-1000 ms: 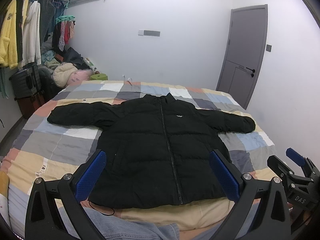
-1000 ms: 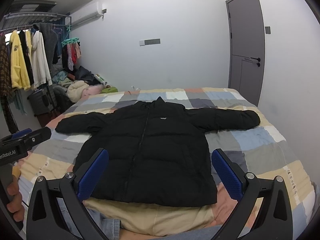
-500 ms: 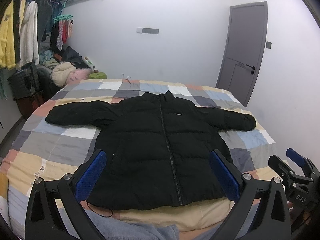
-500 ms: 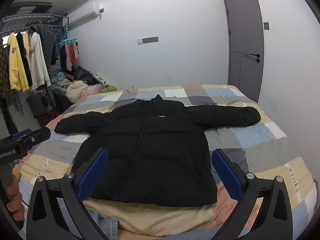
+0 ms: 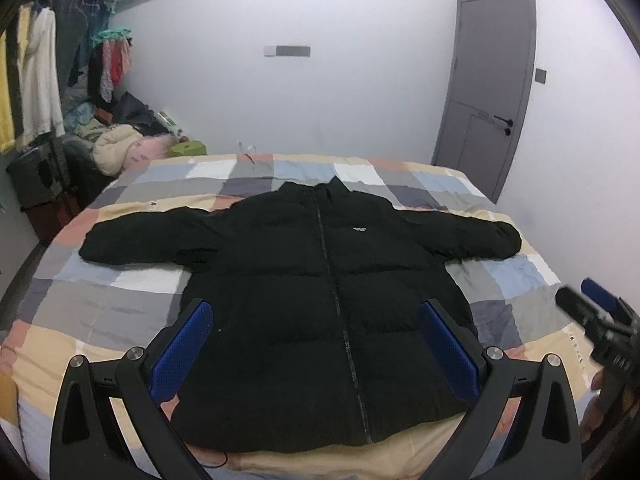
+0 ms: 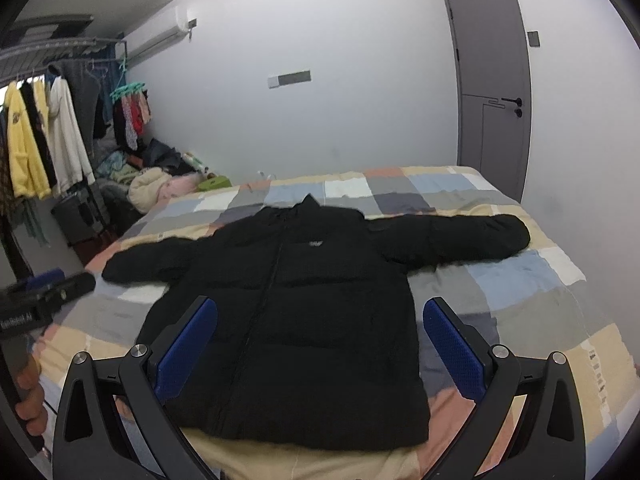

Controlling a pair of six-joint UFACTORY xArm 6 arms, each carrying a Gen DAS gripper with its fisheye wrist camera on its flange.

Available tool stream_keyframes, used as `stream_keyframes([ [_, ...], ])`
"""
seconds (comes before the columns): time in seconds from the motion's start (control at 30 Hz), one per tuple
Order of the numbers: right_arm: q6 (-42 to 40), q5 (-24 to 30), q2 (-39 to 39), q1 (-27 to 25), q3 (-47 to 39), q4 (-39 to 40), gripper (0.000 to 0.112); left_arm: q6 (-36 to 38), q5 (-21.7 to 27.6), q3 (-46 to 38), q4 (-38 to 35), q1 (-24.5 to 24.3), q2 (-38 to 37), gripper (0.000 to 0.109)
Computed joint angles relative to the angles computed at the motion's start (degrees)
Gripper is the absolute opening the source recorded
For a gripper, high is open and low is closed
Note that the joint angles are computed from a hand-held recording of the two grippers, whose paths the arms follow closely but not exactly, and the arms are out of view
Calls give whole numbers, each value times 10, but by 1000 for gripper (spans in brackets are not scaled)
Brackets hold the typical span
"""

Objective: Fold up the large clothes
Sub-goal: 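Grasp the black jacket's sleeve cuff with the right gripper and lift it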

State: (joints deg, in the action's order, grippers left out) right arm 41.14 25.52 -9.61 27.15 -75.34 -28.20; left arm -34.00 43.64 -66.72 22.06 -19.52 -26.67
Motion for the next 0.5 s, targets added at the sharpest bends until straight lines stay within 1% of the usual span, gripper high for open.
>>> stream_keyframes([
  [0.07,-20,-16,20,-20,-17,31,103,21,-8,-14,-21,13,23,103],
  [0.2,-70,-40,69,-65,-58,98,103,42,-24,-51,-23,32,76,103],
  [0.23,-91,-44,85,-77,-70,126,103,47,-28,-61,-23,38,92,103],
  [0.3,-114,-45,110,-94,-90,160,103,62,-34,-78,-33,48,119,103],
  [0.33,-129,-40,136,-110,-113,185,103,73,-41,-85,-43,54,134,103],
  [0.43,-158,-31,188,-139,-158,210,103,95,-57,-105,-68,69,172,103],
  [0.47,-183,-29,207,-149,-174,236,103,96,-62,-112,-73,74,185,103],
  [0.5,-214,-18,231,-162,-198,285,103,95,-66,-114,-75,75,192,103],
])
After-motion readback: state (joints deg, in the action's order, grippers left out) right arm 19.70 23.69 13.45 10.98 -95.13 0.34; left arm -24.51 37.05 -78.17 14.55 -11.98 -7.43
